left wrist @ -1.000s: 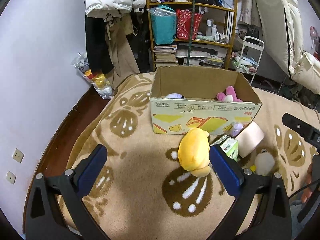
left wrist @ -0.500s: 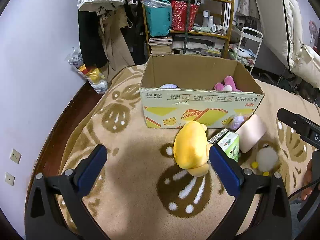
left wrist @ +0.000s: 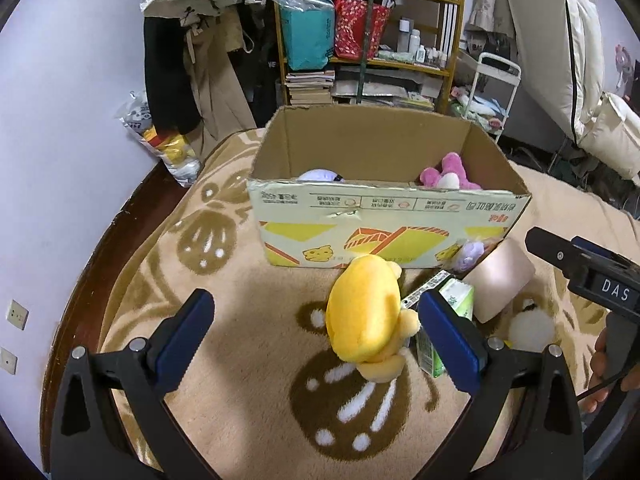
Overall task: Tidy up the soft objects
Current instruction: 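Lower left gripper onto yellow chick while right gripper lowers onto roll cushion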
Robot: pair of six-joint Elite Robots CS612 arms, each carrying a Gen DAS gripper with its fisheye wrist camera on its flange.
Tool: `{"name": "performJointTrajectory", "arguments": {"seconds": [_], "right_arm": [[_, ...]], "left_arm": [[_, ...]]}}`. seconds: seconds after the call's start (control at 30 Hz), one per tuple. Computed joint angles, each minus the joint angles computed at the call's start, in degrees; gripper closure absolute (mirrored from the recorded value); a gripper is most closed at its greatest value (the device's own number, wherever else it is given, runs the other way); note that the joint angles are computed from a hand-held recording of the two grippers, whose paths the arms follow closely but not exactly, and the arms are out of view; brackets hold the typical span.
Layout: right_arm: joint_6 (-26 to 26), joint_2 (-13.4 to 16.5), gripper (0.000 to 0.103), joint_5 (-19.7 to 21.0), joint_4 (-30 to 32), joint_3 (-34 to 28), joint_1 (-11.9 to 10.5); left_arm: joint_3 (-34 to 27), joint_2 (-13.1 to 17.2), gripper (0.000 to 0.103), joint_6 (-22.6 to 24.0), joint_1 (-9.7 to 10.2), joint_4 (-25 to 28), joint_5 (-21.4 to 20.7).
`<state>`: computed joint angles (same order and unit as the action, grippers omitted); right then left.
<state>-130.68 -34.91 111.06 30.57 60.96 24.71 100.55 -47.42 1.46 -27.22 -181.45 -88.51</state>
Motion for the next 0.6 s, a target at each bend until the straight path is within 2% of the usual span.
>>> {"name": "performJointTrajectory", "arguments": {"seconds": [0.43,0.6], "right_arm": [[-2.1,5.0,0.000,-3.0,7.4,-7.1,-0.7],[-3.0,6.7,0.000,-5.3,10.5,-9.5,-0.9]], "left_arm": [[-2.5,2.3,0.003,3.0,-0.80,6.3,-0.3],[-3.0,2.9,0.003,3.1,-0.91,7.8,-0.4]]}}
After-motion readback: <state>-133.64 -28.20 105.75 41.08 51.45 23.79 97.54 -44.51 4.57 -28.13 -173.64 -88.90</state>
